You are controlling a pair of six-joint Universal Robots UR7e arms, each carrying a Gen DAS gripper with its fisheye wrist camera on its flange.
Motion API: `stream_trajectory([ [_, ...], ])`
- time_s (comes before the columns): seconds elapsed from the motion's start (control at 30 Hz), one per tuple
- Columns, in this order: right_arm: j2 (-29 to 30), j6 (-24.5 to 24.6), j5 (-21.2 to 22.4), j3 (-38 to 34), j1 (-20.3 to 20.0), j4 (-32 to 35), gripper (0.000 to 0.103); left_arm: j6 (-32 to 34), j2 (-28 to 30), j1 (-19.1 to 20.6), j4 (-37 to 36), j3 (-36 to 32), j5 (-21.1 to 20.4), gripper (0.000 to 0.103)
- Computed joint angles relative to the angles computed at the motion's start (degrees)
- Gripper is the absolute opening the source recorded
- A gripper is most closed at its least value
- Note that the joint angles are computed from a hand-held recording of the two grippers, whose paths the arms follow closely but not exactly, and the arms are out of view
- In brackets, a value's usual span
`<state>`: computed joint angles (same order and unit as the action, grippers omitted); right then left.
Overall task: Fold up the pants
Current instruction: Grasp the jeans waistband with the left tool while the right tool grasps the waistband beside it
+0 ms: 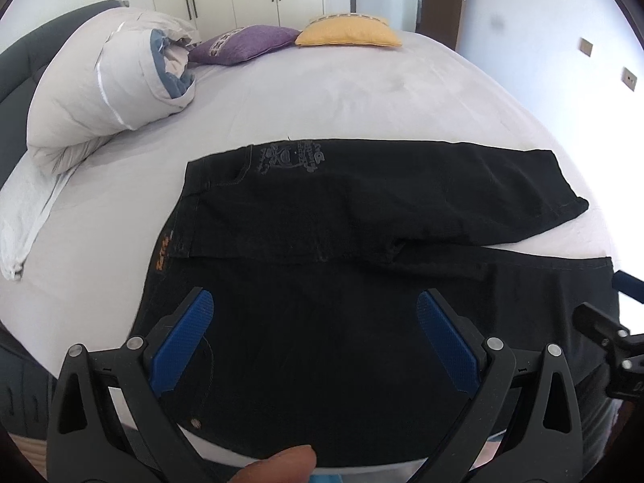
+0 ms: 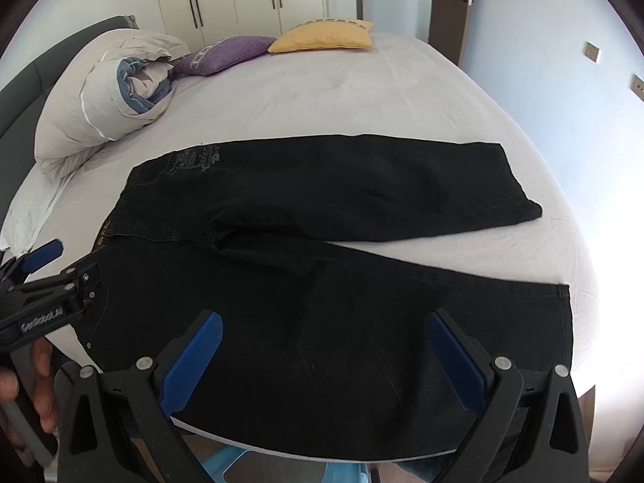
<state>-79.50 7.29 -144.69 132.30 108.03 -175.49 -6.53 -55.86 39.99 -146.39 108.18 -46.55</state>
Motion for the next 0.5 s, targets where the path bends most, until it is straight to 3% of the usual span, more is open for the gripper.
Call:
stream_trajectory([
  [0.1, -0.92, -8.58, 4.53, -2.09, -2.56, -2.51, 0.103, 10.57, 4.24, 2.85, -5.33, -5.41, 0.69, 0.103],
  [0.23, -2.38, -16.58, 11.79, -5.31, -6.94, -2.11, 0.100, 16.53, 11.00, 8.75, 6.44, -21.24, -5.12, 0.103],
  [0.37, -2.75, -24.40, 18.55, -8.54, -11.35, 0.21, 0.086, 28.52, 20.01, 12.22, 6.79, -36.01, -2.53, 0.103],
  [0.5, -0.52, -32.64, 22.86, -13.37, -14.70, 3.51, 0.075, 39.77, 30.95, 15.11, 16.62, -54.69, -1.17, 0.103],
])
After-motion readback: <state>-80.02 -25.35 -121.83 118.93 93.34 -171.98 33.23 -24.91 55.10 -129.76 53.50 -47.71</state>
